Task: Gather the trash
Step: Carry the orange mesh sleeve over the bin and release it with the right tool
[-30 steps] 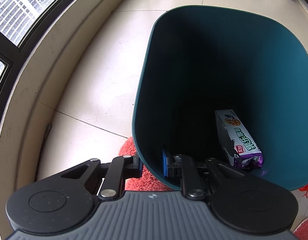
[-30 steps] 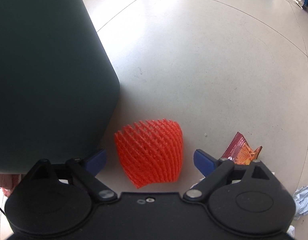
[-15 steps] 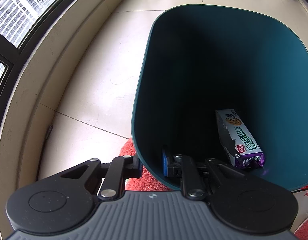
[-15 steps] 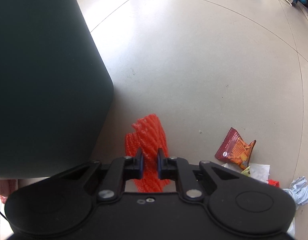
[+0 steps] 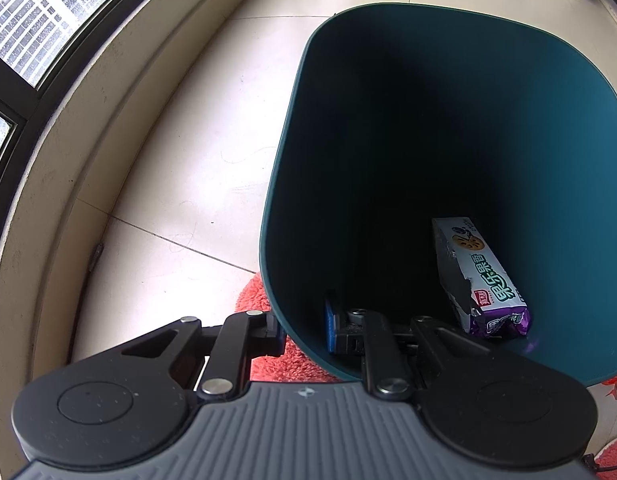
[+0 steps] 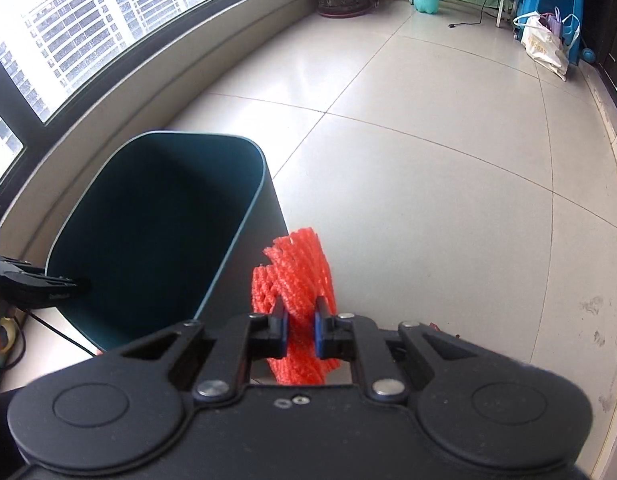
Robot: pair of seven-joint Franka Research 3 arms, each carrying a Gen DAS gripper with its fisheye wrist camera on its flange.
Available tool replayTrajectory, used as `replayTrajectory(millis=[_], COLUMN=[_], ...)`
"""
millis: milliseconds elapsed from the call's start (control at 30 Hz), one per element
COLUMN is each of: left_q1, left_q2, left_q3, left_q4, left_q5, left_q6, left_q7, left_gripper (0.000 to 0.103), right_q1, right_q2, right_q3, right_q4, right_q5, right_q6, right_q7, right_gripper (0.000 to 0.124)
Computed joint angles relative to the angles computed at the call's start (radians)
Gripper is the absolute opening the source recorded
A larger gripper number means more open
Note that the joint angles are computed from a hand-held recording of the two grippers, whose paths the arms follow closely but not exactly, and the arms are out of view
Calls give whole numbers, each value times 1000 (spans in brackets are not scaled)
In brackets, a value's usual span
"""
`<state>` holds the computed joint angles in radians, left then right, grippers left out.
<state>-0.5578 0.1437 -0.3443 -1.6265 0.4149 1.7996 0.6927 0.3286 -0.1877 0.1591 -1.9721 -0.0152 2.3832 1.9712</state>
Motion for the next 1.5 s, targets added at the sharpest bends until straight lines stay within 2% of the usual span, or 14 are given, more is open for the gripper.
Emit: replayTrajectory(millis=[100, 267, 400, 433, 600, 700, 933, 1033, 1100, 1133, 1167, 1367, 1500], left_q1=[2, 2, 6, 7, 14, 19, 25, 25, 25, 25, 24, 19, 16], left_q2=[-5, -9, -12, -14, -26, -32, -41, -41, -41, -40, -39, -33, -28], left_q3=[1, 0, 0, 0, 0, 0, -1, -2, -2, -2, -2, -4, -3], left_q4=[-5, -11, -14, -17, -31, -38, -45, -45, -45, -45, -43, -35, -29], left_q5=[-4, -1, -8, -11, -21, -29, -35, -34, -32, -31, -31, -21, -18], left_q6=[6, 11, 17, 21, 38, 46, 54, 53, 53, 53, 51, 41, 36], left_q7=[0, 2, 5, 6, 14, 19, 25, 26, 26, 25, 24, 20, 18], left_gripper=[17, 17, 17, 17, 17, 17, 17, 17, 17, 17, 17, 17, 17], right_q1=[16, 52, 83, 93, 150, 166, 190, 179, 177, 177, 174, 164, 144], right_q2=[14, 128, 216, 262, 329, 378, 461, 450, 434, 423, 409, 350, 270], right_q3=[8, 26, 9, 5, -18, -33, -60, -58, -59, -61, -60, -49, -36], right_q4=[72, 186, 248, 265, 293, 326, 378, 356, 336, 324, 309, 261, 184], right_q5=[20, -29, -66, -70, -135, -134, -121, -75, -66, -71, -68, -46, 7], right_q6=[-8, -18, -43, -26, -63, -87, -129, -108, -92, -81, -65, -39, 4], right_q7=[-11, 0, 13, 21, 87, 82, 79, 49, 32, 29, 13, -11, -51], right_gripper=[11, 11, 12, 12, 12, 12, 24, 30, 41, 53, 59, 64, 73])
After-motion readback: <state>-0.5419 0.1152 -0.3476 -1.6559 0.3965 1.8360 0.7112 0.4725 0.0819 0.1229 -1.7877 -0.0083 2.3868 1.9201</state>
